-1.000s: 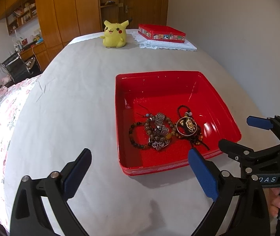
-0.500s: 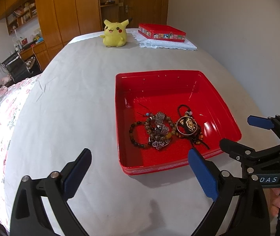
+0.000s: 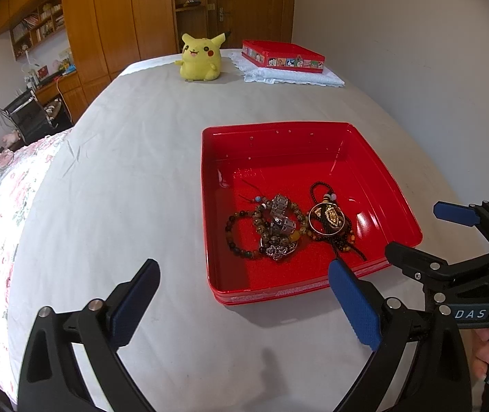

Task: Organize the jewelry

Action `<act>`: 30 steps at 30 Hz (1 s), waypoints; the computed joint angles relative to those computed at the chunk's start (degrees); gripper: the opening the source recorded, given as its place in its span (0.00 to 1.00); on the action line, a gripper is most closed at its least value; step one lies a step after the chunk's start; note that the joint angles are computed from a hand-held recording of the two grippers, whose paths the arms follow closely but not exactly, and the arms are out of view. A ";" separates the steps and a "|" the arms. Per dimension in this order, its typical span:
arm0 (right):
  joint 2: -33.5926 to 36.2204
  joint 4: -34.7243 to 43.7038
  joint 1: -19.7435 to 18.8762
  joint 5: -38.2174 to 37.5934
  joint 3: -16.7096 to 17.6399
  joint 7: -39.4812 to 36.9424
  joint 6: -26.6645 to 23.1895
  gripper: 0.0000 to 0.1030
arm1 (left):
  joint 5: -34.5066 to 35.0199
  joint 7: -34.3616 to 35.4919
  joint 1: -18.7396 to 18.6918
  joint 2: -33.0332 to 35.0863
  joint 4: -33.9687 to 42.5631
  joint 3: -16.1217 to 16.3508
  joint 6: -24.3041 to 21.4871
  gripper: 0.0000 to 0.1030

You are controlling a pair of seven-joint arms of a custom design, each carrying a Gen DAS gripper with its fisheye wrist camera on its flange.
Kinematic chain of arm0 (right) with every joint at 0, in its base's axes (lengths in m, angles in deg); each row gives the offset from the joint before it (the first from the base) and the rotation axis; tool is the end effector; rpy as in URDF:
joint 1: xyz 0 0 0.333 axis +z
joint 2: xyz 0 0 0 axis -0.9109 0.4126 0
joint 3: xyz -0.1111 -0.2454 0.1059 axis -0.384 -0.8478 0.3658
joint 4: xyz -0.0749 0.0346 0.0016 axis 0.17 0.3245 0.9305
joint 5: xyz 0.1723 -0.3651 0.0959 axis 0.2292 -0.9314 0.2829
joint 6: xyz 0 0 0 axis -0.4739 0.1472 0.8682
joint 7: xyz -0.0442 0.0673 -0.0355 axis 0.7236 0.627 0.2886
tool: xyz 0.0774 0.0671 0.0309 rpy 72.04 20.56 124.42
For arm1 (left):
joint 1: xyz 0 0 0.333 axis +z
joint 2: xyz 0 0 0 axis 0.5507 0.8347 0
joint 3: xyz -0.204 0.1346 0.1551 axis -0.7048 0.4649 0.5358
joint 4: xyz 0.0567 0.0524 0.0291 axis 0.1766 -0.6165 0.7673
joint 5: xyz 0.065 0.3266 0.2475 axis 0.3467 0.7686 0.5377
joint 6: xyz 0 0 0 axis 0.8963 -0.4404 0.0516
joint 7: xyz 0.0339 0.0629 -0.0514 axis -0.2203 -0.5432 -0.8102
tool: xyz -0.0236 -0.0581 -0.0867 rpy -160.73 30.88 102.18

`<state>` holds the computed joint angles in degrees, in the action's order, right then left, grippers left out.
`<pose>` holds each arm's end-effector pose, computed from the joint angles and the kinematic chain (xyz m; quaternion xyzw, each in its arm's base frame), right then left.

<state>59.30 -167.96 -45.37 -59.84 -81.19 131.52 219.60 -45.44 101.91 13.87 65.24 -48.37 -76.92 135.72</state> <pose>0.4814 0.2640 0.4266 -0.6727 0.6912 -0.1676 0.2041 0.5439 -0.3378 0.4243 -0.5328 0.7871 -0.2593 0.1715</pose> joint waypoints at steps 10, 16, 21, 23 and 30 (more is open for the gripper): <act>-0.12 -0.08 -0.07 -0.09 0.05 0.01 0.03 0.97 | -0.19 0.08 0.02 -0.03 -0.06 0.00 0.03 0.95; -0.25 -0.10 -0.12 -0.26 0.09 0.16 -0.07 0.97 | -0.05 -0.19 0.04 -0.32 -0.27 -0.05 -0.04 0.95; -0.47 -0.24 -0.08 -0.29 0.11 0.13 -0.14 0.97 | -0.22 -0.16 0.11 -0.50 -0.42 -0.16 -0.12 0.95; -0.40 -0.21 -0.10 -0.42 0.15 0.29 -0.11 0.97 | -0.09 -0.21 0.11 -0.52 -0.44 -0.15 -0.08 0.95; -0.49 -0.23 -0.06 -0.48 0.19 0.32 -0.18 0.97 | -0.11 -0.22 0.15 -0.52 -0.47 -0.17 -0.06 0.95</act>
<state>58.81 -168.19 -45.43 -60.32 -81.00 131.83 219.43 -45.55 101.69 14.03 64.72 -48.83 -77.09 135.66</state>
